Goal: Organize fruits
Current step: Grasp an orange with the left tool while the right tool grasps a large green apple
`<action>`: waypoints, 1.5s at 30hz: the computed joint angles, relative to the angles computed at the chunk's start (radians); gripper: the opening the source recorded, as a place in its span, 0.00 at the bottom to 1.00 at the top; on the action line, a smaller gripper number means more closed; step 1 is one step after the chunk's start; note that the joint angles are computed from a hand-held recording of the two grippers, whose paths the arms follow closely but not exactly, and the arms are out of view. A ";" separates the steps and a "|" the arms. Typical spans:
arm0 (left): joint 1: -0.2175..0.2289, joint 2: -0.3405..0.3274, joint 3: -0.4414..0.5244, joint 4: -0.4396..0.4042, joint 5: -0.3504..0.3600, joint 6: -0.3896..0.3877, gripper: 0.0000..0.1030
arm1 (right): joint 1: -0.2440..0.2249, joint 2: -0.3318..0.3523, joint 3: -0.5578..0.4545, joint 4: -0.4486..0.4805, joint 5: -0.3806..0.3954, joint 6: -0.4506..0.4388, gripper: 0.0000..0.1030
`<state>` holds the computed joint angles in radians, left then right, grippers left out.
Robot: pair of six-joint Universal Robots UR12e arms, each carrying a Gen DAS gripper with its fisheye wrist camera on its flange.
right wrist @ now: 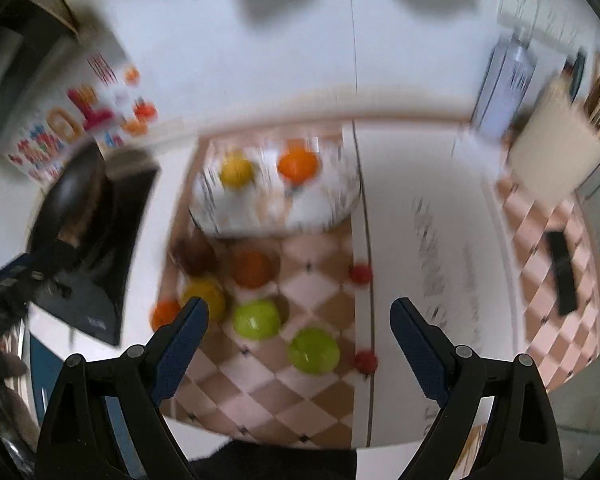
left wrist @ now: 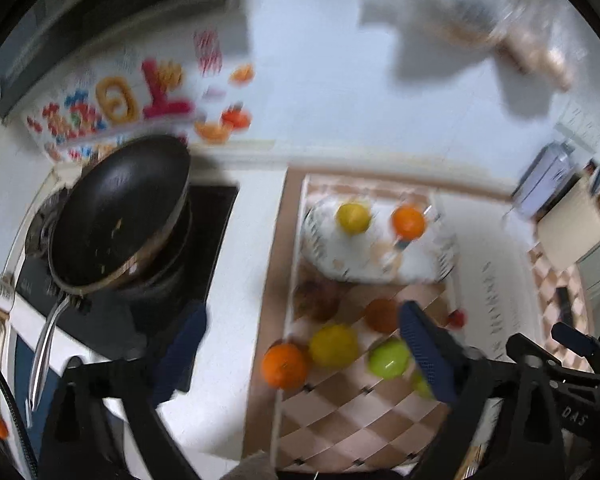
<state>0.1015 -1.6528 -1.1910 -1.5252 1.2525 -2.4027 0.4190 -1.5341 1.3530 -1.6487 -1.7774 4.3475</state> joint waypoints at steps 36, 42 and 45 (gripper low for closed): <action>-0.054 -0.070 -0.147 -0.106 0.257 0.116 0.59 | -0.072 0.022 0.223 -0.116 0.357 -0.083 0.63; -0.056 -0.080 -0.140 -0.118 0.259 0.118 0.58 | -0.070 0.021 0.223 -0.116 0.361 -0.077 0.63; -0.055 -0.081 -0.133 -0.129 0.268 0.117 0.57 | -0.064 0.028 0.217 -0.118 0.368 -0.079 0.63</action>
<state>0.0464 -1.7340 -1.3244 -1.6544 1.5204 -2.2862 0.3555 -1.5058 1.5697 -1.7670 -1.4092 4.2686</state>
